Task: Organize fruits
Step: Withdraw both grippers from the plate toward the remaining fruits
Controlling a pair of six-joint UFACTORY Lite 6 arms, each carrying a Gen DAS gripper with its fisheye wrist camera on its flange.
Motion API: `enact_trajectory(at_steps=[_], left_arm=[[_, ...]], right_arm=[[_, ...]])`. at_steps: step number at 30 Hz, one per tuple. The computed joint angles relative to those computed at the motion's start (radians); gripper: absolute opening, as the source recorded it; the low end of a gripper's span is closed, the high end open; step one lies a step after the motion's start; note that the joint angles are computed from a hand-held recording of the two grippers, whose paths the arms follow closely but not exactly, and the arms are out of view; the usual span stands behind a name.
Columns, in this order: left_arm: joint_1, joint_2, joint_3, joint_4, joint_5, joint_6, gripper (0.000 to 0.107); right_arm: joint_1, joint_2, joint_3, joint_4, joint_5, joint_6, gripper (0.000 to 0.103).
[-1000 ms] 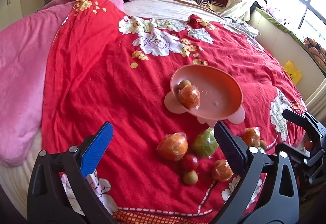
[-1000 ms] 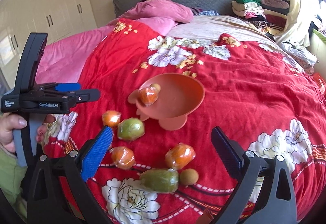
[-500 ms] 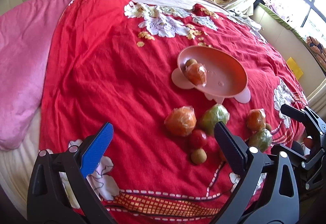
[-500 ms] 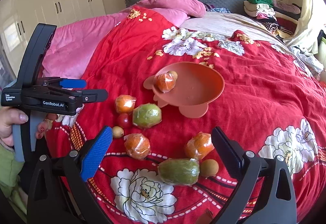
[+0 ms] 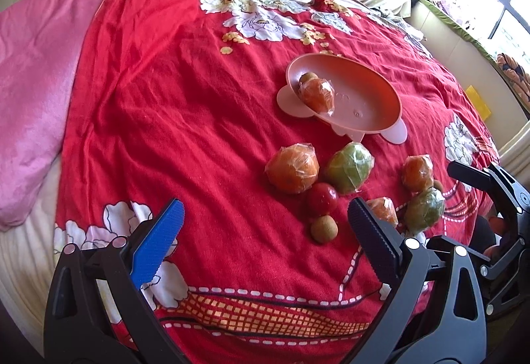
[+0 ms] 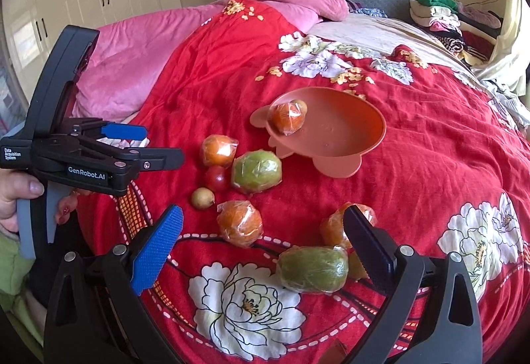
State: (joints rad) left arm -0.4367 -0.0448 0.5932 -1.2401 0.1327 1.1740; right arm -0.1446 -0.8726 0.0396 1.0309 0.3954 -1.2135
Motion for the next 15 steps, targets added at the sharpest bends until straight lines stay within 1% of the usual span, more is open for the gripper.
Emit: enact_trajectory(at_steps=[8,11,15], left_arm=[[-0.003,-0.005,-0.029,-0.062,-0.001,0.068,0.093],[-0.003,0.008,-0.031,-0.095,-0.004,0.105,0.093],[-0.001,0.044,-0.013,-0.142,-0.005,0.158,0.093]], right_arm=[[0.116,0.042,-0.011,0.004,-0.085,0.026,0.097],[0.161,0.074,-0.013,0.045,-0.125,-0.002,0.097],[0.215,0.147,-0.003,0.180,-0.176,-0.127,0.096]])
